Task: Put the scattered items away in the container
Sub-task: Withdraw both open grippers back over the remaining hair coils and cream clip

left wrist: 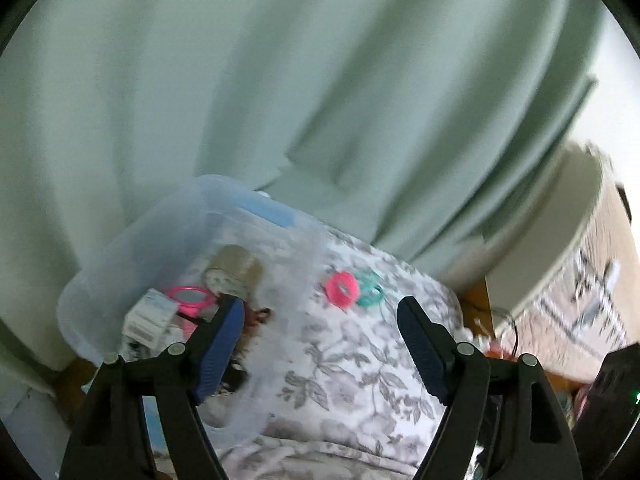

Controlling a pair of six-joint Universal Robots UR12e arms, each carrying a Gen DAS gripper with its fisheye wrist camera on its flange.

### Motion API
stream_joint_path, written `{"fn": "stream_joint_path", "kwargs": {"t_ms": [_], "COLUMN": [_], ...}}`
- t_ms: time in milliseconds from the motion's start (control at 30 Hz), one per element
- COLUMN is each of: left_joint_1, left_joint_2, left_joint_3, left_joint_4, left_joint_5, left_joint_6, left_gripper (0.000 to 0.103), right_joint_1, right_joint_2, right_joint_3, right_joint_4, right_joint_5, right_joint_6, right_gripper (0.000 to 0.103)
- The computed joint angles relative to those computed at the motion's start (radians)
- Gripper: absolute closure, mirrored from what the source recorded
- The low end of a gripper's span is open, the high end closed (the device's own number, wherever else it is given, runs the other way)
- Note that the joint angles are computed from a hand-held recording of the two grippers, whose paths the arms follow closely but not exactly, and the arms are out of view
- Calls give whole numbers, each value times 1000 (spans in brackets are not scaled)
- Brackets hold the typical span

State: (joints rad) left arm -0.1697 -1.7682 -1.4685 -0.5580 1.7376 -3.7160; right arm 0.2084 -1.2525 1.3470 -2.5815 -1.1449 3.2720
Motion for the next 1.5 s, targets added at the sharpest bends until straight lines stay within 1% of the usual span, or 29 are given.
{"fn": "stream_joint_path", "kwargs": {"t_ms": [133, 267, 367, 433, 500, 633, 733, 833, 967, 1033, 1167, 1233, 1333, 1500], "left_joint_1": [-30, -49, -61, -65, -68, -75, -79, -77, -69, -65, -61, -55, -42, -28], "left_joint_2": [-38, -76, -103, -118, -133, -168, -193, -216, -247, -264, -296, -309, -326, -365], "left_joint_3": [40, 81, 112, 117, 121, 145, 164, 181, 212, 229, 265, 276, 289, 332], "left_joint_4": [-4, -45, -87, -80, -72, -95, -108, -122, -159, -183, -232, -246, -256, -289], "left_joint_5": [-1, -16, -25, -37, -44, -13, 10, 21, 13, 8, 20, 5, -27, -39], "left_joint_6": [47, 82, 97, 93, 88, 109, 124, 122, 113, 110, 121, 107, 79, 52], "left_gripper": [23, 23, 23, 23, 23, 23, 23, 23, 23, 23, 23, 23, 23, 23], "right_joint_1": [-34, -69, -89, -100, -106, -110, -115, -119, -123, -122, -108, -102, -101, -99], "right_joint_2": [-7, -9, -5, -2, 4, 24, 39, 55, 77, 88, 111, 125, 143, 183], "right_joint_3": [25, 45, 59, 68, 73, 70, 70, 65, 56, 48, 26, 12, -9, -65], "right_joint_4": [-31, -35, -46, -59, -60, -34, -40, -47, -38, -22, 22, 57, 91, 128], "right_joint_5": [0, 23, 27, 23, 2, -53, -57, -56, -47, -51, -94, -105, -97, -121], "right_joint_6": [28, 79, 111, 130, 135, 113, 120, 136, 145, 135, 52, 24, 14, 18], "right_gripper": [32, 32, 32, 32, 32, 32, 32, 32, 32, 32, 32, 32, 32, 32]}}
